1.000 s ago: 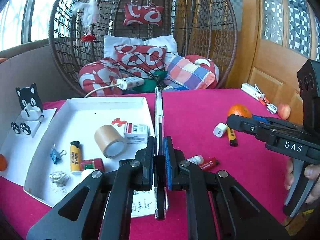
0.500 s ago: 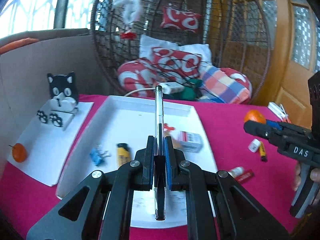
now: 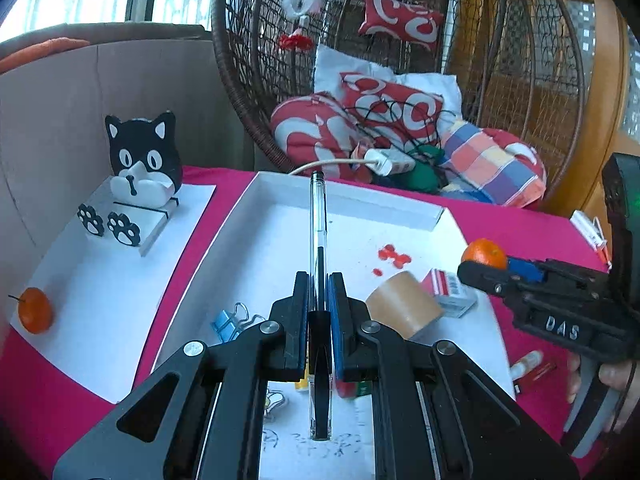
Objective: Organize rigid objects
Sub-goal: 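Carry the pen and tangerine into the white tray and open both grippers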
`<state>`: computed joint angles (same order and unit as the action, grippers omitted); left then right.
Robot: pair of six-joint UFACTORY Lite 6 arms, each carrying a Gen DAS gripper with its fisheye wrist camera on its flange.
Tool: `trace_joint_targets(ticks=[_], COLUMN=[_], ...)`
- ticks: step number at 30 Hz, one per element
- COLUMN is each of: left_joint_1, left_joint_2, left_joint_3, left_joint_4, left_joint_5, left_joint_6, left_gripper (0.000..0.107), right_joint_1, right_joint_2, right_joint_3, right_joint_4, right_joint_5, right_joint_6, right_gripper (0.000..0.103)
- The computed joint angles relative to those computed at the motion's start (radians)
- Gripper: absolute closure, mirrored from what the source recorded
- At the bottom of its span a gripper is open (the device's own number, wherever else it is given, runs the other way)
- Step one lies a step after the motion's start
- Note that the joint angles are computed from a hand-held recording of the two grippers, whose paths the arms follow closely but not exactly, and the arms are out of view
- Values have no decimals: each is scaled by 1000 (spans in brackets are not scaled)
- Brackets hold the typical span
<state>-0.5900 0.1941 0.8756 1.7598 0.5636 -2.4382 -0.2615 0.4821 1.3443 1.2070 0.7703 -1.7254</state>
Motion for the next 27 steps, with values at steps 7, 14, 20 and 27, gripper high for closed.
trace_joint_targets(ticks=[7,14,20,27], left_joint_1=[61,82,94,81], left_joint_2=[53,136,156,127], left_joint_3=[42,132,152,120], left_joint_4=[42,22,6,-10], left_joint_5=[-50,-76,-84,-27], left_joint_6=[4,68,75,38], left_gripper=[98,98,98,7], right_joint_1=[-12,28,-1,-110], right_joint_2=[-82,-91,-122,-188], right_joint_3=[-149,-189,-211,-232], right_joint_4=[38,87,139,198], right_joint_5=[-23,-91,-65,21], right_joint_6=[-108,-158,-195,-272], right_gripper=[63,62,17,0])
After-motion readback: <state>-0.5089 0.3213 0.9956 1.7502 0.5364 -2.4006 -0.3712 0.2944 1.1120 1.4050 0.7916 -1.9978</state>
